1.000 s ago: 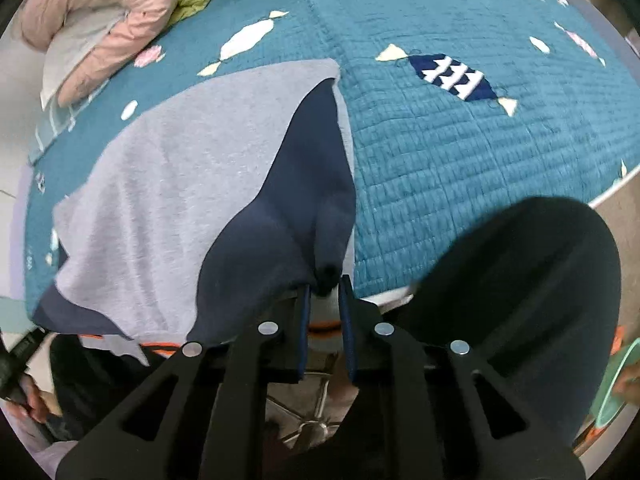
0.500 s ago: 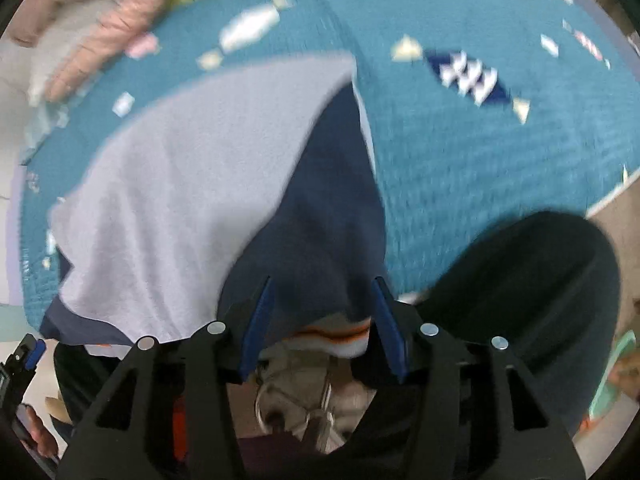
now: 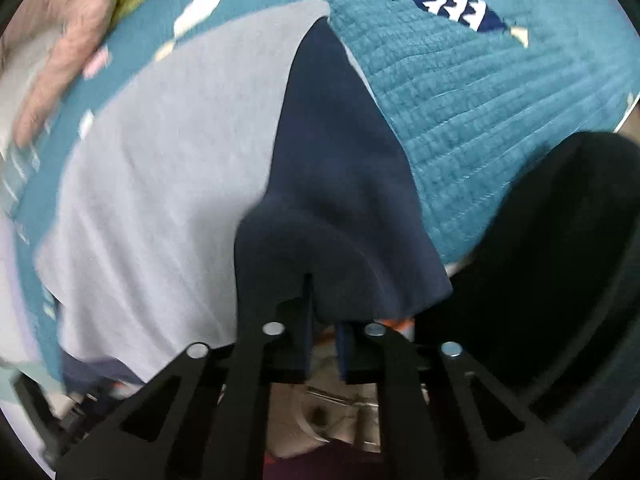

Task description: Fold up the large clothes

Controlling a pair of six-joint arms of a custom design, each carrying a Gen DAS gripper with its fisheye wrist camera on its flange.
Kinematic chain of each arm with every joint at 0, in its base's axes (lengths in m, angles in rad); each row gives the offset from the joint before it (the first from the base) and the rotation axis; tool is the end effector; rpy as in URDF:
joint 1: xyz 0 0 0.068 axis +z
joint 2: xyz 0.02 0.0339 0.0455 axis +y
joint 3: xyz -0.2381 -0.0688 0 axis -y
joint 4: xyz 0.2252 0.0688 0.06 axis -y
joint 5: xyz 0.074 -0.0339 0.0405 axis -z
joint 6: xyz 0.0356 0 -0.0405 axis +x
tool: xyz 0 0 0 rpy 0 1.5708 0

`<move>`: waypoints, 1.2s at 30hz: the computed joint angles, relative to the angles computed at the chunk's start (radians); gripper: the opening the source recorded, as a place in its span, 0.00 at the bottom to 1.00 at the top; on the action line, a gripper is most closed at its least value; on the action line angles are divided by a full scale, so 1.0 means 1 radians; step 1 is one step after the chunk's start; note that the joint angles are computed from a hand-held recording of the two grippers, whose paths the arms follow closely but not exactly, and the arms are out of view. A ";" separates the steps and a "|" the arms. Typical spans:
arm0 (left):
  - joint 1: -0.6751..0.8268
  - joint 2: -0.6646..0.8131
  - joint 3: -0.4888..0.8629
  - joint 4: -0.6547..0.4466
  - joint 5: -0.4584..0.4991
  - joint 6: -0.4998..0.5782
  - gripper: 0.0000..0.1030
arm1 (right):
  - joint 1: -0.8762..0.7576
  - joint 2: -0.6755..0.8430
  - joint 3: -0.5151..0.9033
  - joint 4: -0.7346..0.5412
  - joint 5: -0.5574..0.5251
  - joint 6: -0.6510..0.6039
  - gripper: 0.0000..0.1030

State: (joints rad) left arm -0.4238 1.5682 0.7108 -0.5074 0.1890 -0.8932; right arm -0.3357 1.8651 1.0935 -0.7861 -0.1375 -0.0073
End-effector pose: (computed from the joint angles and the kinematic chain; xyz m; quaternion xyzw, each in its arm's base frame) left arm 0.2109 -0.1025 0.1139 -0.2209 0.9654 -0.1369 0.0235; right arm 0.2790 -0.0922 0.1181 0.1626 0.9843 0.0666 0.0182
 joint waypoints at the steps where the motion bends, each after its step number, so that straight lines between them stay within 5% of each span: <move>1: 0.002 0.019 0.013 -0.034 -0.013 0.007 0.08 | -0.012 -0.002 -0.016 -0.018 0.005 0.005 0.03; 5: 0.042 -0.030 -0.031 -0.035 0.034 0.029 0.07 | -0.033 0.034 -0.055 -0.021 0.062 0.004 0.00; 9: 0.083 -0.118 0.018 -0.177 0.072 0.132 0.16 | -0.048 0.006 0.016 -0.134 -0.038 -0.052 0.04; 13: 0.125 -0.211 0.142 -0.324 0.021 0.244 0.61 | -0.053 -0.130 0.062 -0.200 -0.054 -0.118 0.36; 15: 0.164 -0.177 0.222 -0.334 0.014 0.297 0.61 | -0.048 -0.142 0.122 -0.205 -0.055 -0.132 0.55; 16: 0.187 -0.144 0.257 -0.331 0.022 0.319 0.61 | -0.044 -0.121 0.170 -0.204 -0.054 -0.136 0.56; 25: 0.266 0.376 0.735 -0.311 -0.053 0.418 0.52 | -0.011 0.211 0.576 -0.165 0.023 -0.138 0.57; 30: 0.250 0.552 0.853 -0.311 -0.078 0.426 0.52 | 0.028 0.535 0.954 -0.286 0.052 -0.140 0.58; 32: 0.260 0.623 0.889 -0.318 -0.070 0.401 0.44 | 0.043 0.670 1.107 -0.345 0.082 -0.128 0.58; 34: 0.265 0.649 0.900 -0.316 -0.070 0.349 0.35 | 0.050 0.695 1.126 -0.335 0.103 -0.091 0.55; 36: 0.271 0.623 0.873 -0.290 -0.062 0.316 0.17 | 0.055 0.664 1.089 -0.292 0.069 -0.078 0.16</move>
State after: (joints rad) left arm -0.1531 2.1908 1.5840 -0.7977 0.1273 -0.5769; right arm -0.2810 2.5289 2.1828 -1.0779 -0.0689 -0.0850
